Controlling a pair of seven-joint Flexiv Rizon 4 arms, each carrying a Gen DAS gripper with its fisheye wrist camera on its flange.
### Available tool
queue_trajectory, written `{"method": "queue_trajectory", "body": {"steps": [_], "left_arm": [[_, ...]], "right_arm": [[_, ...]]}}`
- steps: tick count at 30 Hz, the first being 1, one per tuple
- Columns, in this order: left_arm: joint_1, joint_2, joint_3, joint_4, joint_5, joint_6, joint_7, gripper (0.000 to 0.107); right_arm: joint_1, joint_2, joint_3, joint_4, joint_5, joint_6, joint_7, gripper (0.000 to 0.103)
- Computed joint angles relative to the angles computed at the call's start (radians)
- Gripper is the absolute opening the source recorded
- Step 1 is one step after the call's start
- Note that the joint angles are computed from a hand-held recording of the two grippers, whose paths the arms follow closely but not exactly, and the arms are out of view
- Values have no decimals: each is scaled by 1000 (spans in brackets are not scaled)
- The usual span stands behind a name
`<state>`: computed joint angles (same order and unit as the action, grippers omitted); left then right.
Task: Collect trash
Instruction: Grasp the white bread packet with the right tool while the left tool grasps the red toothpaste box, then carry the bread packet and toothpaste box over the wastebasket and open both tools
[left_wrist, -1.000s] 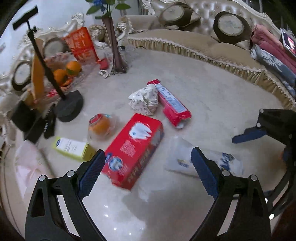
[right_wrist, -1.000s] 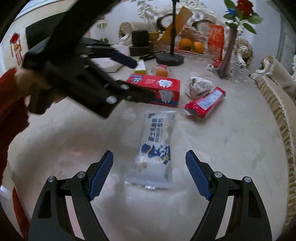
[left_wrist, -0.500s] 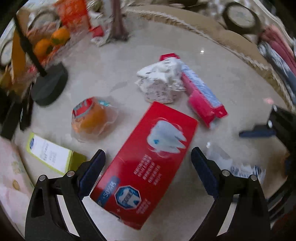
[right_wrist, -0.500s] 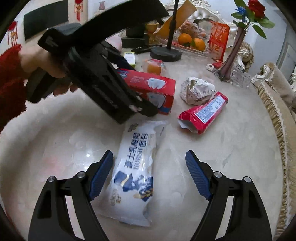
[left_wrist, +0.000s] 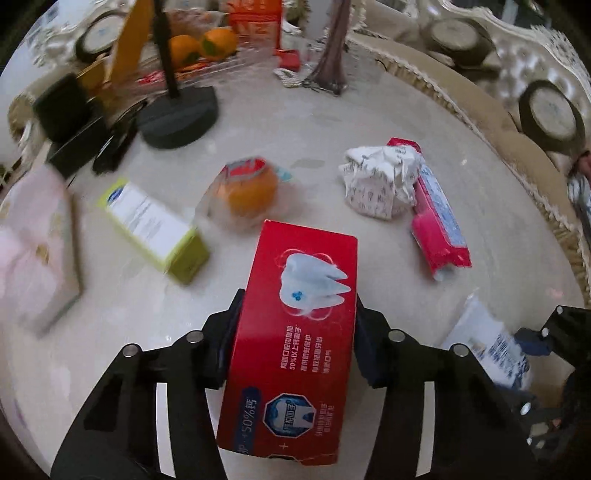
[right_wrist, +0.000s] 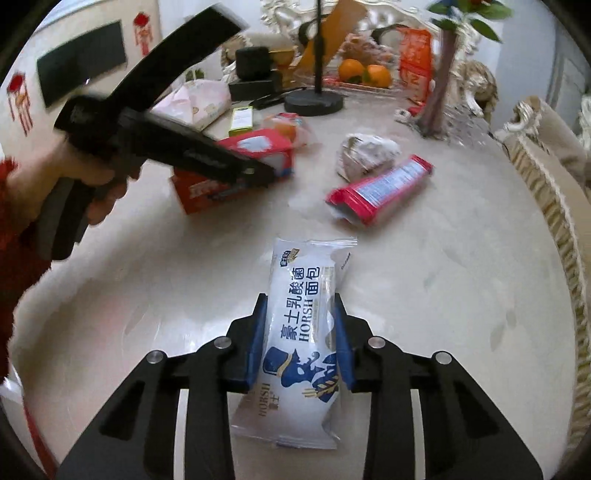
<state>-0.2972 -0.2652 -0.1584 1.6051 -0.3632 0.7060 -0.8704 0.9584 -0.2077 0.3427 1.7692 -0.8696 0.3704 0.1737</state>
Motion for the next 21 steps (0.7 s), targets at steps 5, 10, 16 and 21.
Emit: {"method": "queue_trajectory", "body": {"steps": [5,10,16,21], "left_arm": [[13,94,11,134,-95,42,19,50],[15,222,37,270,-240,48,91,50],[-14,479,128,465,-340,-22,203,50],[-38,730,211,625,-314,-144,253,50]], "right_arm": [[-12,57,17,81,-39,87,154,31],[-8,83,38,107,-113,121,260,31],[54,89,79,97,-198,75,361,31],[144,55,110,74,-242,37,443,31]]}}
